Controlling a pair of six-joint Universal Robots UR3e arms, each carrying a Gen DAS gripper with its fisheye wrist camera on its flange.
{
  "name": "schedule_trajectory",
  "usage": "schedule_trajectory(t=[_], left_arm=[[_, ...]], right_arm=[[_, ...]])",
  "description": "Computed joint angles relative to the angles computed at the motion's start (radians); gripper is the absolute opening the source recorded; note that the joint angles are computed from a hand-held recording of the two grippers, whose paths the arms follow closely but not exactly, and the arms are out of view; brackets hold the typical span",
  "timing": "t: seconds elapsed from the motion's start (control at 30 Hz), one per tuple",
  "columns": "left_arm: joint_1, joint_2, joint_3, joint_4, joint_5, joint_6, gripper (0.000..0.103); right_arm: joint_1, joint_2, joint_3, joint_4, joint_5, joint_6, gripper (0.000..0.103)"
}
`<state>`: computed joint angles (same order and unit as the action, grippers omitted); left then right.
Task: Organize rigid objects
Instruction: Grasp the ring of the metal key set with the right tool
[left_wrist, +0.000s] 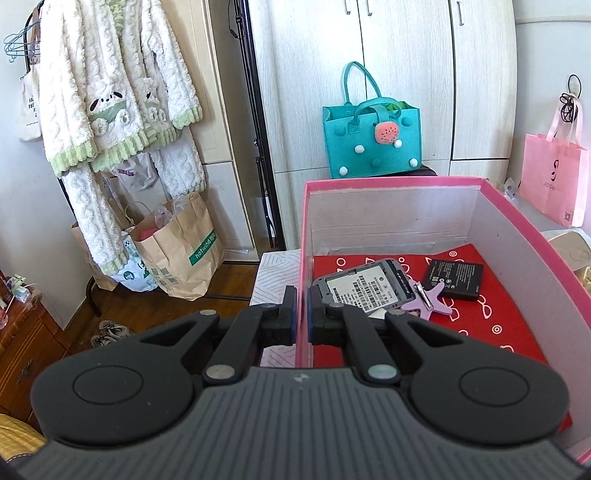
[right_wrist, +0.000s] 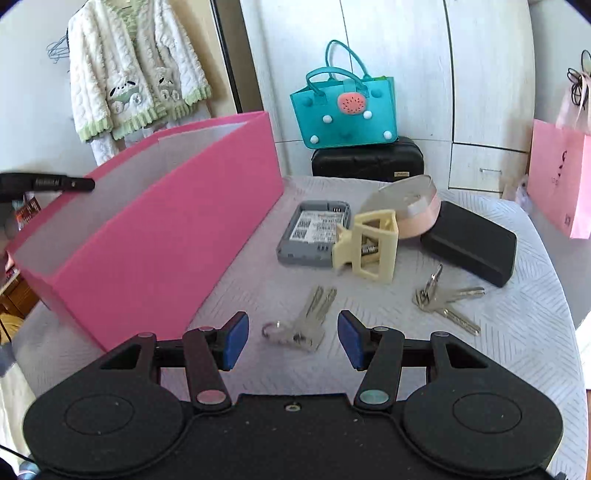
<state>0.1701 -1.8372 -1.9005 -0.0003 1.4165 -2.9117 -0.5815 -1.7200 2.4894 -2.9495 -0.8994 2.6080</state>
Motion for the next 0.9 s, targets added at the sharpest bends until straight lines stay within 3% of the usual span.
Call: schedule_trajectory(t=[0.17,0.3,0.37,0.47,0.63,0.9], left_arm=[[-0.004,0.002,-0.003,-0.001,0.010,0.010,0.004],[0.000,0.007,-0.009,0.000,0.007,0.010,0.004],[-0.002,0.006,-0.007,-0.004,0.013,0.009,0.005],[0.000,0.007,-0.007,-0.011,0.012,0.009,0.005],[0.003,0.009,-0.010,-0.009,0.008,0.010,0.005],[0.002,0.009,-0.009,-0.010,0.009,0.008,0.005]], right_arm=[[0.049,-0.010,0.069,-0.084,-0.064,-0.138,0.052],[0.097,0.094,0.078,-0.257,-0.115,-0.106,0.051],[0.084,0.159,0.115,-0.396,-0.078,-0.125,0.039],[0.083,0.178,0.125,-0.436,-0.066,-0.152,0.030],[0.068,0.139,0.090,-0.335,-0.053,-0.082,0.030],[-0.023,0.056,0.033,-0.108,0.093,-0.056,0.030]])
